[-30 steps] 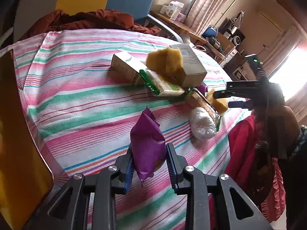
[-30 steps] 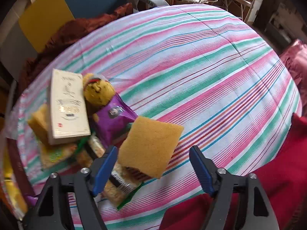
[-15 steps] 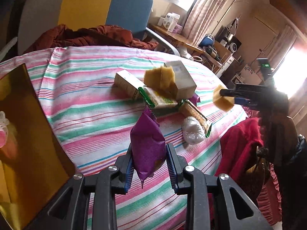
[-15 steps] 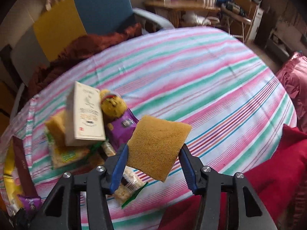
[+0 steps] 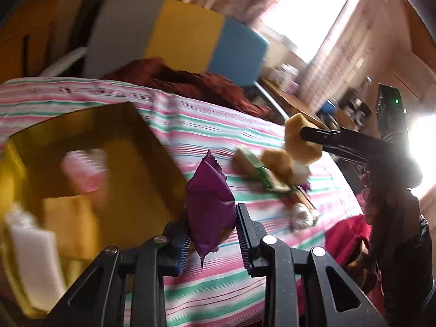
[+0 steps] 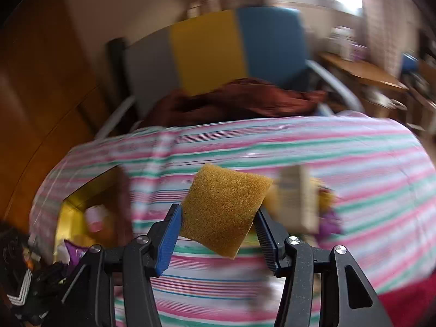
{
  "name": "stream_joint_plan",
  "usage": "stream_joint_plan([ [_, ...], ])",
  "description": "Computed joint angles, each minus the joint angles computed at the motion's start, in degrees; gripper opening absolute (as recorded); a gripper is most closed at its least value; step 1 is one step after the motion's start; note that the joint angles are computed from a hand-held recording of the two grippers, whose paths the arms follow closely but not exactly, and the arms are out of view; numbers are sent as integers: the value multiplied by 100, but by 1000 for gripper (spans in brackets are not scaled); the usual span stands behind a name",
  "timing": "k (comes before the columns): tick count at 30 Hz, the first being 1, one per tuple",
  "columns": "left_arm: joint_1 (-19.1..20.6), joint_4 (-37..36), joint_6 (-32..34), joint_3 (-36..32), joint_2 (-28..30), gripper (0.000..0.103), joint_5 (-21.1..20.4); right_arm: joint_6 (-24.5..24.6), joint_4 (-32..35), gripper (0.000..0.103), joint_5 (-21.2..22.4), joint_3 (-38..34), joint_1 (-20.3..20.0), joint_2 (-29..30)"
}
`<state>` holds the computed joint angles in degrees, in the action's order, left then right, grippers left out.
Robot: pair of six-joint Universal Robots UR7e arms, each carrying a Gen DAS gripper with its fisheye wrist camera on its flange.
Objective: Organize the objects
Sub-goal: 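Drop the purple packet and yellow sponge into the gold tray with both grippers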
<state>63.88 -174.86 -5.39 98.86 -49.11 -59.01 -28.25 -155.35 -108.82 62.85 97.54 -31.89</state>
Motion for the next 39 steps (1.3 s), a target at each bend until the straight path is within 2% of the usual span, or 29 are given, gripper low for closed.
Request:
stream_joint_plan([
  [7,207,-317,-548,828,-650,30,576,-402,836,54,181,-770,359,823],
  [11,313,-432,-698,1174,-857,30,594,-601,1434,55,188,-949,442,1039],
  [14,382,-462,-801,1263,-885,31,560,-683,1645,56,106,-853,477,1089],
  [15,402,-445,-855,1256,-882,34,541,-653,1793,56,114,-830,471,1104],
  [18,428,-457,-978,1246,-880,43,541,-578,2063,60,155,-740,449,1144],
  [24,430,-476,-1108,1284,-929,43,713,-520,2189,74,74,-453,417,1108],
  [27,329,-628,-1034,1304,-919,44,1081,-649,1912,81,5,-195,440,982],
  [29,285,-688,-975,1267,-905,46,1220,-806,1533,93,-36,20,473,888],
  [32,213,-745,-885,1225,-881,48,1413,-1173,700,98,-87,399,547,761],
  [35,98,-817,-751,1209,-851,48,1686,-1531,-330,100,-76,778,593,685],
  [39,-74,-910,-456,1121,-723,48,2231,-2163,-2266,103,282,1365,609,645],
])
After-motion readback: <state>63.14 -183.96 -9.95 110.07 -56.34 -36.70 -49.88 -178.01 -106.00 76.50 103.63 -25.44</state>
